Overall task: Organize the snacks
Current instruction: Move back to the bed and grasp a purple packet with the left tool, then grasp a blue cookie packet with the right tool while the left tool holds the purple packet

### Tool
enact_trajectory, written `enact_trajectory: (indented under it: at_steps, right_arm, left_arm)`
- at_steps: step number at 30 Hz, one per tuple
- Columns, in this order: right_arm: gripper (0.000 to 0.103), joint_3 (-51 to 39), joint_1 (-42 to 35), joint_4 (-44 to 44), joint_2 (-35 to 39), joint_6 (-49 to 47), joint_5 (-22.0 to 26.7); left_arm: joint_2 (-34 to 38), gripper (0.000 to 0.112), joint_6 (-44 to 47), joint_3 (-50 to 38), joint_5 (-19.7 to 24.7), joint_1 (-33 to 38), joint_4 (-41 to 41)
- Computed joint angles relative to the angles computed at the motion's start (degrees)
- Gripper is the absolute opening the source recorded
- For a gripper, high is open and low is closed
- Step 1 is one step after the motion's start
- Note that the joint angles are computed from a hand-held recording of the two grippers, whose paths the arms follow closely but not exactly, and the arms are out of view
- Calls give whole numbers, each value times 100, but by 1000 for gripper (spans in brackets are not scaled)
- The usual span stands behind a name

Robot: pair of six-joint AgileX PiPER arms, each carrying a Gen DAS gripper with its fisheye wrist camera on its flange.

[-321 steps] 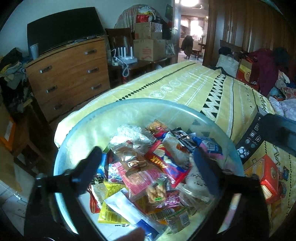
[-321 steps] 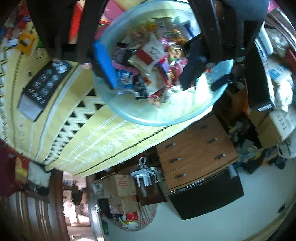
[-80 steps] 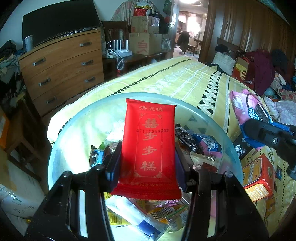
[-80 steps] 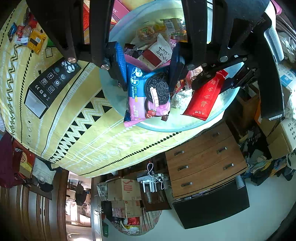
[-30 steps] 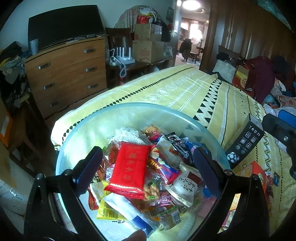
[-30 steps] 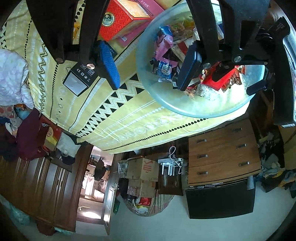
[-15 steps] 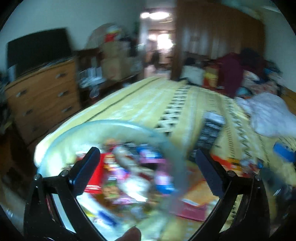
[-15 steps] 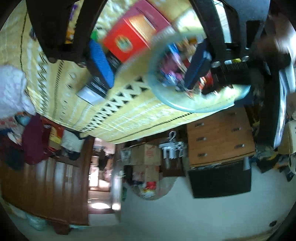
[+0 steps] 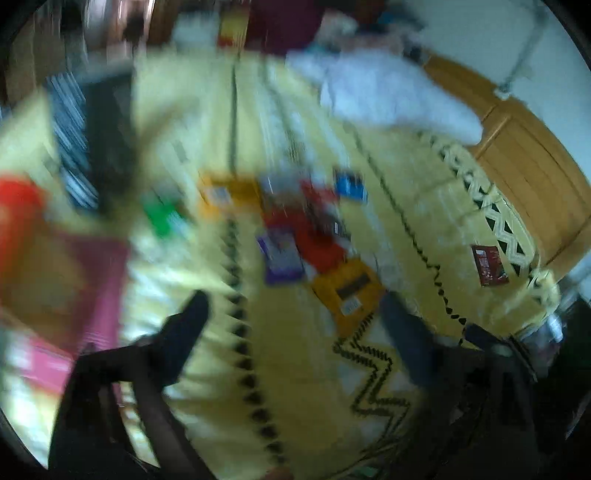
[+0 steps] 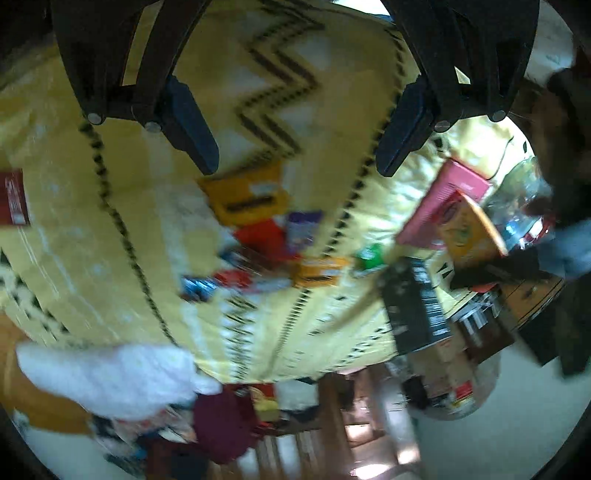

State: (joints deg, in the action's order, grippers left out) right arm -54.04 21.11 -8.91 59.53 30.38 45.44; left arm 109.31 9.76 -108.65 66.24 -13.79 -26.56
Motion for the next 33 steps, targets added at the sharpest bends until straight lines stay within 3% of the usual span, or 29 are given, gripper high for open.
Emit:
enact_trajectory:
  at_steps: [2,5,10,13,14,15,18,22,25,28,33]
  right_arm:
    - [89,168,-526,537,-157,-608,-31]
    - [89,280,-1217,1277,-187,-1419,0]
    - [89,407,-2047,2176,-41,-2474,-39]
    - [89,442,-2422,2657,104,-2993,-98]
    - [89,422,-2552,2867,169,-3175,-89]
    - [89,403,-2607,2984,232,-3256,-106]
    - [89,326,-2829,3492,474,-3622,-113]
    - [88,73,-2973,4054,951,-3945,-161]
    - [88,-458,-3090,4772,1699,-4341,-108]
    - [88,-1458,-2916,4878,2731,-4167,-84]
    - [88,-3910,-2457,3815,4731,-2421,601]
  left_arm:
    - [874,70,-294,-719,221,-88,2]
    - [1494,70,-612,-1262,227,-404,467]
    - [1891,70,-977,-1552,153,-648,763]
    - [1963,66,-1147,-1628,-67,-701,1036]
    - [1966,60,-1222,-1666,-115,-758,1249]
    - [1985,45,-1251,-1730,-102,-767,1398]
    - [1788,32,-1188,-1363,-322,-682,1437]
    - [1101,32,-1185,-302,-941,-671,1843]
    - [696,32,-1095,379,-1294,-573,1964]
    - [592,32,-1017,608,-1457,-525,1989]
    - [634,32,-1013,654,-1556,-578,2089]
